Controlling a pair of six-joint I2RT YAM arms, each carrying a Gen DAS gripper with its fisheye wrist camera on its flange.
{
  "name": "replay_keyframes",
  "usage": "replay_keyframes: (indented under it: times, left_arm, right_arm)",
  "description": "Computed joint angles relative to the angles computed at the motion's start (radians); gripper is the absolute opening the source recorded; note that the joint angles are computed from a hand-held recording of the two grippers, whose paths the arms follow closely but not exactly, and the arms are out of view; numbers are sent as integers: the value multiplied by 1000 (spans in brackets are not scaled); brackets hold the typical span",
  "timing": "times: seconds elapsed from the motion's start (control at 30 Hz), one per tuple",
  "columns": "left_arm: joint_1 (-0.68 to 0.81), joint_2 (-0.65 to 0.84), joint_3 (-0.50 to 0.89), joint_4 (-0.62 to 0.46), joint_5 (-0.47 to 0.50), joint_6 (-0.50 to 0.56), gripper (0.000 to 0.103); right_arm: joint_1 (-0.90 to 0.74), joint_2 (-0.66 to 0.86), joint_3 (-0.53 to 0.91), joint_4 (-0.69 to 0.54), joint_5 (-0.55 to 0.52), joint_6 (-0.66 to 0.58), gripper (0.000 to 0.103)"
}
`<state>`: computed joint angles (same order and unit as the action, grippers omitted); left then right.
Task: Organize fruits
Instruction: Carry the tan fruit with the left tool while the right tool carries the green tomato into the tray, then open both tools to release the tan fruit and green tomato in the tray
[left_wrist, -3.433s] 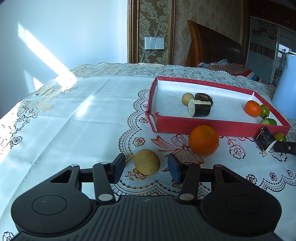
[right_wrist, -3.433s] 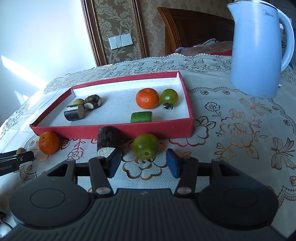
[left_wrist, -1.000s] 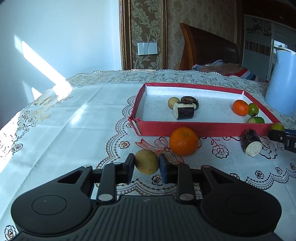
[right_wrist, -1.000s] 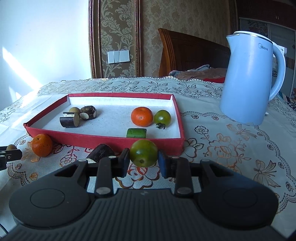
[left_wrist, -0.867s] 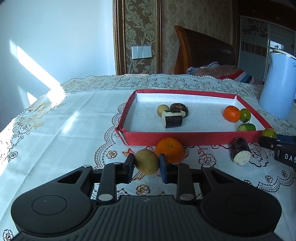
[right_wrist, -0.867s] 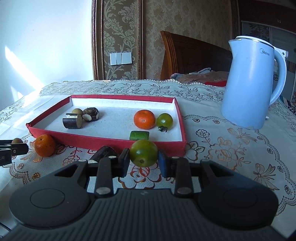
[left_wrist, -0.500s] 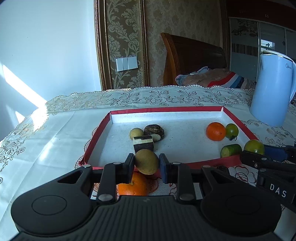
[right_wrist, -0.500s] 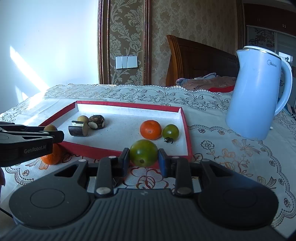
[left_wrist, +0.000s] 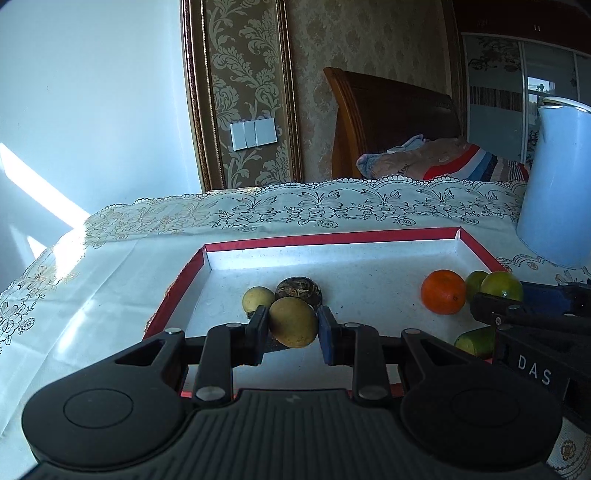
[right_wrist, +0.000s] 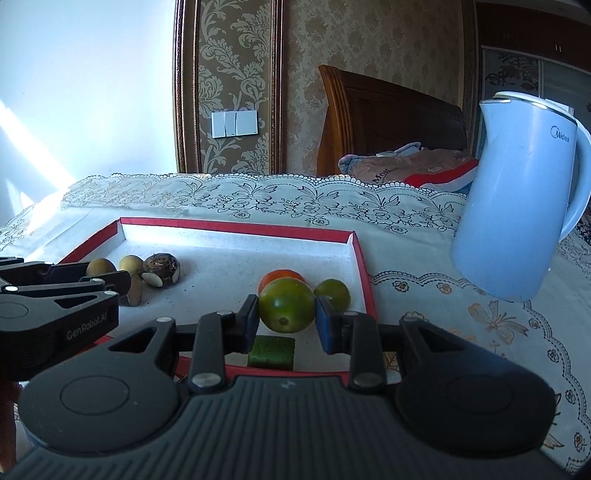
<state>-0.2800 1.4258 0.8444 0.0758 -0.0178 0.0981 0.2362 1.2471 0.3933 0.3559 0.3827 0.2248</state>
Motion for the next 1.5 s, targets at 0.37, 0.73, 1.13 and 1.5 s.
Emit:
replay_keyframes:
  times: [0.37, 0.73, 1.13, 1.5]
  left_arm:
    - [-24, 147, 125, 6, -79, -32, 28]
    - [-32, 230, 193, -14, -124, -34, 28]
    - [-16, 229, 195, -24, -104, -68, 73]
    - [-22, 208, 161, 21, -119, -51, 74]
  right_arm:
    - [-77, 235, 177, 39, -45, 5, 30]
    - [-115, 327, 248, 53, -88, 5, 42]
    - [-102, 319, 230, 83, -42, 6, 75]
    - [-76, 311, 210, 108, 11, -2, 87]
